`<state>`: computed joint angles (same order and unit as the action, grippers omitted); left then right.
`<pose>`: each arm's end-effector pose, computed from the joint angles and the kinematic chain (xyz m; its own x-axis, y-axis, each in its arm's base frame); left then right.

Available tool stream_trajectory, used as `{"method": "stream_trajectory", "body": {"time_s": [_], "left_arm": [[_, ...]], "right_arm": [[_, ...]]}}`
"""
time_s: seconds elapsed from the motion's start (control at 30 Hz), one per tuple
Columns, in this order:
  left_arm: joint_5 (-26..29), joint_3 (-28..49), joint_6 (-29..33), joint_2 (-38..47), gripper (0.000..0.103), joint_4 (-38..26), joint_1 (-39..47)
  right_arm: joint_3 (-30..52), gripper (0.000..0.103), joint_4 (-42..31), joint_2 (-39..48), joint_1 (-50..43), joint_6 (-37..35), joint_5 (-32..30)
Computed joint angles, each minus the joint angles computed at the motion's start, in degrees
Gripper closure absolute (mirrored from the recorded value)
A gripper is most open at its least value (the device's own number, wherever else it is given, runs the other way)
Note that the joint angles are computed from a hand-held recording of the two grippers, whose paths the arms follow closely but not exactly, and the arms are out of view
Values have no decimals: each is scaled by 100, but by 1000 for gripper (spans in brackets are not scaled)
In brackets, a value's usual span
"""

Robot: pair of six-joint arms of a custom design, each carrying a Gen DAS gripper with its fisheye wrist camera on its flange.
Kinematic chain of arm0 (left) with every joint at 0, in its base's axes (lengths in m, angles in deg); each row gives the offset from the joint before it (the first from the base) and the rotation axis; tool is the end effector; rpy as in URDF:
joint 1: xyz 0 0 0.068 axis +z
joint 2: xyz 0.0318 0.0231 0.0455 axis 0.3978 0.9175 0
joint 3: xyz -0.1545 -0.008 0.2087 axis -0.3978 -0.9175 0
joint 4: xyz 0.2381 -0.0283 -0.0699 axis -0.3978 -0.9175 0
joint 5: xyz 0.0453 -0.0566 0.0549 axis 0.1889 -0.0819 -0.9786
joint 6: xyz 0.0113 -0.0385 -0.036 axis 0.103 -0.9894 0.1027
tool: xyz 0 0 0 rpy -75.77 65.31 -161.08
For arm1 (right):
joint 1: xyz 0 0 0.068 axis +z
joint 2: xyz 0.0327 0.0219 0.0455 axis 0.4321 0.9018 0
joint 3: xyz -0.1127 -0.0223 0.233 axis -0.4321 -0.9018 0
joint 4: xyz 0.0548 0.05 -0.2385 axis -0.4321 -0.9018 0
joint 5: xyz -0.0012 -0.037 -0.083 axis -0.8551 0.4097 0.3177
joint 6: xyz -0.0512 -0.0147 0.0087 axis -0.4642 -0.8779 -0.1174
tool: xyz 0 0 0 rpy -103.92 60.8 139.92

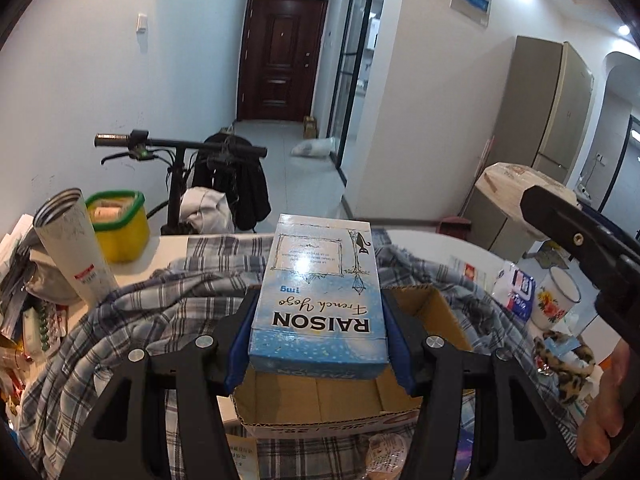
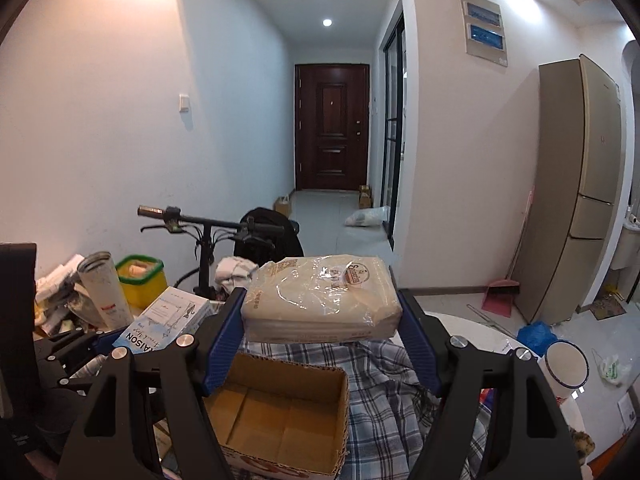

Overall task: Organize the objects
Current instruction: 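Lower the left tool into the box and open it to drop the carton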

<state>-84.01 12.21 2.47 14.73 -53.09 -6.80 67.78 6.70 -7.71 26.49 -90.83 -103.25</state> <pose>0.2166 -0.1097 0.1970 -0.6165 -0.1995 -0.7617 -0.1396 0.9797 -0.1436 0.2315 0.0159 0.2516 -0.3756 -0.1791 -0.9093 -0.4026 0.9153 -0.0140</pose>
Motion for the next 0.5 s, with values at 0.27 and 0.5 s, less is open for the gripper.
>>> {"method": "stream_trajectory", "body": {"time_s": [0.27, 0.5], "left_arm": [[1037, 211, -5, 1330, 43, 293, 691], [1069, 139, -43, 1527, 43, 510, 771]], "right_arm": [[239, 31, -16, 881, 125, -112, 221], [520, 31, -154, 1968, 506, 0, 483]]}}
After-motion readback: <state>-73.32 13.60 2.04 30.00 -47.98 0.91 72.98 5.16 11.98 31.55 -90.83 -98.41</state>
